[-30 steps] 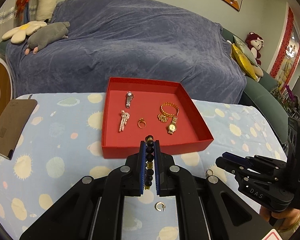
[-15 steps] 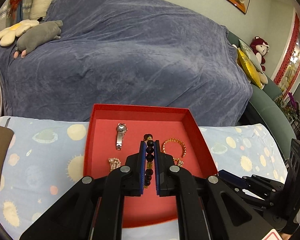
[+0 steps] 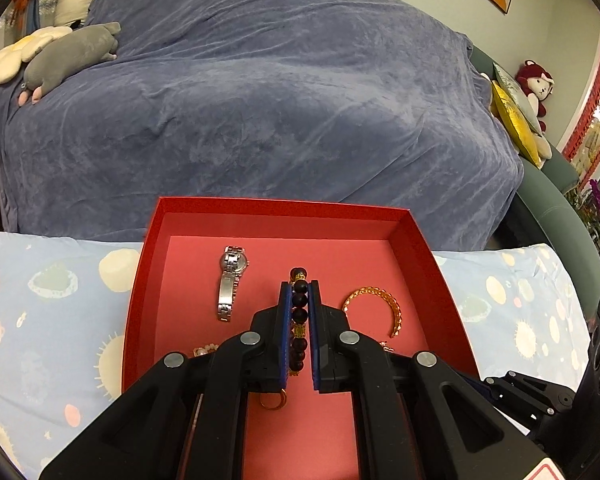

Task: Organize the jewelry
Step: 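Release the bead bracelet into the red box while the right drops the hoop earring there, then move the left gripper to the other gold hoop earring while the right grasps the silver ring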

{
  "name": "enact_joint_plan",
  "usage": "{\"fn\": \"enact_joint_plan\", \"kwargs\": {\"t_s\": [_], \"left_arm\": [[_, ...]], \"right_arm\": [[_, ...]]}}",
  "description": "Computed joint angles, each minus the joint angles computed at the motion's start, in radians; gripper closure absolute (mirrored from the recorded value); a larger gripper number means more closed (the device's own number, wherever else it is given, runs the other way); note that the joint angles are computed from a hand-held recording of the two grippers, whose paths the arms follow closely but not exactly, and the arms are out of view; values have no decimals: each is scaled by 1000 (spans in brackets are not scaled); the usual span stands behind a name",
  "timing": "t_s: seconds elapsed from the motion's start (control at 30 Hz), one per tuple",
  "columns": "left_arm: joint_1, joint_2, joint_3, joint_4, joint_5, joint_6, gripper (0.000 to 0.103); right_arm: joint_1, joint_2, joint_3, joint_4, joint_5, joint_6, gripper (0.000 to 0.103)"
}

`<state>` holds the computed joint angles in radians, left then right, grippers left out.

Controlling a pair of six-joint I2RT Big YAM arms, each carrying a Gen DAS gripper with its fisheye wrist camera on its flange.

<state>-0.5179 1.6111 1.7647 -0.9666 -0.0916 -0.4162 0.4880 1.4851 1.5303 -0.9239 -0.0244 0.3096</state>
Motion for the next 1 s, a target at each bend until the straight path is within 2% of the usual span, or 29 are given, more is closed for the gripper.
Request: {"fn": "enact_joint_plan", "kwargs": {"t_s": [0.13, 0.2, 0.23, 0.27, 0.47, 0.53, 0.7, 0.77, 0.9, 1.0], "left_arm": [[5, -4, -12, -4, -11, -4, 93], [9, -10, -18, -7, -20, -17, 84], [10, -16, -24, -7, -30, -26, 72], [11, -25, -35, -1, -41, -33, 66], [3, -96, -87, -11, -87, -24, 63], [1, -130, -114, -16, -88, -31, 63], [-18, -214, -173, -52, -108, -38, 61], [-30, -249, -202, -65, -126, -42, 56], [-58, -296, -231, -106, -141, -59, 55], [-87, -343, -270, -116, -167, -66, 50]], "right_arm": [[5, -4, -8, 17, 26, -9, 84], [2, -11, -15, 22, 23, -1, 84], [-1, -14, -17, 23, 20, 3, 83], [-3, -20, -21, 26, 20, 6, 83], [0, -75, -34, -4, 36, 12, 82], [3, -100, -38, -24, 43, 10, 75], [28, -168, -62, -66, 81, 9, 75], [43, -197, -77, -80, 92, 16, 75], [69, -252, -112, -100, 91, 41, 74], [90, -293, -145, -111, 92, 61, 71]]}}
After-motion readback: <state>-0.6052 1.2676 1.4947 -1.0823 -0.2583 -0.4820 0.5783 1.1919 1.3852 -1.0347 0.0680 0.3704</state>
